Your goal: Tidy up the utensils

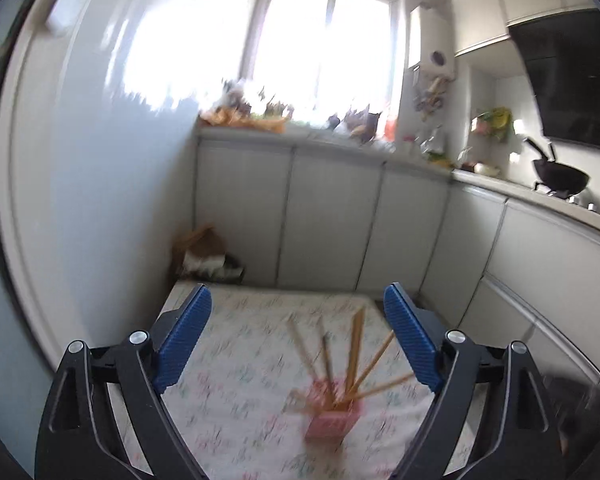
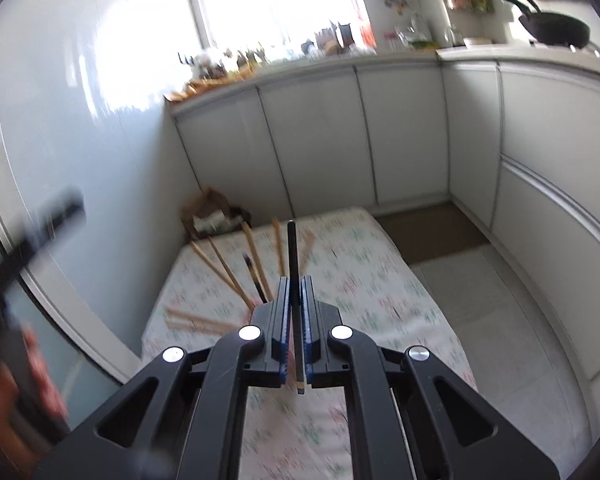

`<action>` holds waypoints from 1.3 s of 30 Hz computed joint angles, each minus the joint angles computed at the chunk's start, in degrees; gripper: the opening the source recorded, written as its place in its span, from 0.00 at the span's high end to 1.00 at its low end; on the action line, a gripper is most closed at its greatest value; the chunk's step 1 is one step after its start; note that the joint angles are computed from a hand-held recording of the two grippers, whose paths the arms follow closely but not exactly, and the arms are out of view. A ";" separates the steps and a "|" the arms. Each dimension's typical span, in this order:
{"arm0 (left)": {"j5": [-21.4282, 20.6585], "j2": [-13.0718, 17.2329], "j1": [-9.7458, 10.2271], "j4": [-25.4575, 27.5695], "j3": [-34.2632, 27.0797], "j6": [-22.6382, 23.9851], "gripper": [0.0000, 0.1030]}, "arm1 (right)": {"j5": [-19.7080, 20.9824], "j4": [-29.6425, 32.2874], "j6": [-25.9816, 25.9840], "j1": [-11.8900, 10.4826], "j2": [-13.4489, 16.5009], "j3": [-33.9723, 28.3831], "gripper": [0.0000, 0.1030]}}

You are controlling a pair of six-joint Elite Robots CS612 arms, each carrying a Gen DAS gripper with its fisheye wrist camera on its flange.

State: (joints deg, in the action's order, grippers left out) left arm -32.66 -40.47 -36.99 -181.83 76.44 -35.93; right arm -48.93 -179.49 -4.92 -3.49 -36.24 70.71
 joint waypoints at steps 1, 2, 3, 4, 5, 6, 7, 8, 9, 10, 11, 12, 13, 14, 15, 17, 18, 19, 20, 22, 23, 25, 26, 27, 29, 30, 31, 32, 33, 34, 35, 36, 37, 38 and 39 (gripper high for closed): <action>-1.02 -0.56 0.17 1.77 1.04 -2.52 0.20 | 0.69 -1.11 1.23 0.37 0.53 -1.12 0.95; -2.25 -1.18 0.44 3.96 2.25 -5.74 0.21 | 1.06 -1.69 1.89 0.61 0.90 -1.90 0.95; -2.73 -1.45 0.61 4.82 2.89 -7.63 0.21 | 1.33 -2.34 2.63 0.97 1.45 -2.94 0.95; -3.38 -1.76 0.82 5.20 3.75 -9.70 0.21 | 1.62 -3.07 3.55 1.40 2.26 -4.33 0.95; -3.99 -1.96 0.99 5.23 4.31 -10.82 0.21 | 1.46 -3.53 4.21 1.82 3.01 -5.60 0.95; -4.75 -2.21 1.22 5.30 5.01 -12.12 0.21 | 0.93 -3.89 4.64 2.21 3.69 -6.69 0.95; -4.98 -2.32 1.39 5.17 5.46 -12.83 0.21 | 0.50 -3.97 4.85 2.60 4.41 -7.84 0.95; -4.93 -2.41 1.48 5.00 5.88 -13.26 0.21 | -0.31 -3.91 4.97 3.08 5.26 -9.15 0.95; -4.82 -2.51 1.60 4.90 6.28 -13.60 0.21 | -0.99 -3.59 4.80 3.49 6.02 -10.31 0.95; -4.82 -2.62 1.70 4.72 6.66 -13.83 0.21 | -1.34 -3.11 4.49 3.76 6.53 -11.13 0.95; -4.81 -2.71 1.83 4.46 6.97 -14.06 0.21 | -1.72 -2.89 4.36 4.05 7.19 -11.98 0.95; -4.86 -2.75 1.98 4.25 7.18 -14.33 0.20 | -1.94 -2.88 4.32 4.32 7.95 -12.89 0.95; -5.20 -2.79 2.14 4.36 7.36 -14.54 0.20 | -2.11 -2.63 4.10 4.59 8.62 -13.77 0.95; -5.57 -2.84 2.25 4.54 7.55 -14.71 0.20 | -2.29 -1.70 3.50 4.94 9.41 -14.85 0.95; -6.08 -2.84 2.40 5.28 7.59 -15.12 0.20 | -2.67 -1.35 3.28 5.20 9.85 -15.30 0.94; -6.38 -2.94 2.54 6.80 7.71 -15.65 0.20 | -3.55 -0.44 2.24 5.72 10.50 -16.01 0.92; -6.24 -3.03 2.57 7.13 7.97 -15.90 0.20 | -4.10 -0.38 1.70 5.92 10.46 -15.83 0.84; -6.18 -3.13 2.56 7.44 8.09 -16.19 0.20 | -4.72 -1.08 1.16 6.02 10.11 -14.95 0.75; -6.37 -3.18 2.57 7.34 8.17 -16.13 0.19 | -5.26 -2.21 0.92 6.01 9.71 -14.00 0.73; -5.78 -3.27 2.41 7.77 8.17 -16.48 0.17 | -6.35 -3.48 0.31 5.98 8.96 -12.55 0.73; -4.68 -3.27 2.16 8.33 8.05 -16.98 0.14 | -7.63 -4.25 -0.15 5.96 8.25 -11.28 0.73; -3.12 -3.39 1.84 9.92 7.89 -18.18 0.10 | -9.43 -4.81 -0.76 5.90 7.28 -9.59 0.70; -2.53 -3.45 1.68 10.77 7.75 -18.69 0.09 | -10.78 -5.30 -0.98 5.78 6.56 -8.26 0.68; -2.09 -3.53 1.48 11.47 7.60 -19.02 0.09 | -11.24 -5.68 -0.99 5.63 6.19 -7.50 0.65; -1.21 -3.71 1.05 12.82 7.43 -19.67 0.07 | -11.08 -5.87 -1.16 5.09 5.20 -5.58 0.61; -0.56 -3.75 0.83 13.46 7.36 -19.99 0.07 | -11.13 -6.03 -1.20 4.84 4.71 -4.60 0.57; -0.04 -3.79 0.62 14.27 7.33 -20.45 0.07 | -11.14 -6.28 -1.15 4.55 4.26 -3.68 0.49; 0.40 -3.85 0.39 15.42 7.26 -21.13 0.07 | -10.77 -6.84 -1.10 4.14 3.67 -2.33 0.46; 0.72 -3.92 0.10 16.67 7.23 -22.00 0.07 | -10.93 -7.49 -1.05 3.85 3.13 -1.11 0.38; 1.03 -3.95 -0.20 17.85 7.17 -22.89 0.07 | -11.05 -7.97 -0.99 3.63 2.70 -0.16 0.31; 1.00 -3.89 -0.35 18.11 7.07 -23.01 0.07 | -10.81 -8.35 -0.87 3.28 2.05 1.15 0.27; 0.75 -3.82 -0.66 18.09 6.98 -22.75 0.07 | -10.74 -8.74 -0.80 2.99 1.48 2.33 0.22; 1.09 -3.79 -1.02 18.97 6.80 -23.09 0.07 | -10.93 -9.25 -0.70 2.83 1.11 3.17 0.18; 1.55 -3.79 -1.30 19.88 6.63 -23.51 0.07 | -11.27 -10.55 -0.28 2.56 0.56 4.53 0.16; 2.24 -3.81 -1.72 20.86 6.45 -23.80 0.07 | -11.41 -12.10 0.35 2.25 0.16 5.69 0.11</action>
State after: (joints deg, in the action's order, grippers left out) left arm -30.42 -44.27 -38.71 -160.97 82.89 -59.73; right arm -60.34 -191.60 -4.57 -1.24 -36.08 76.41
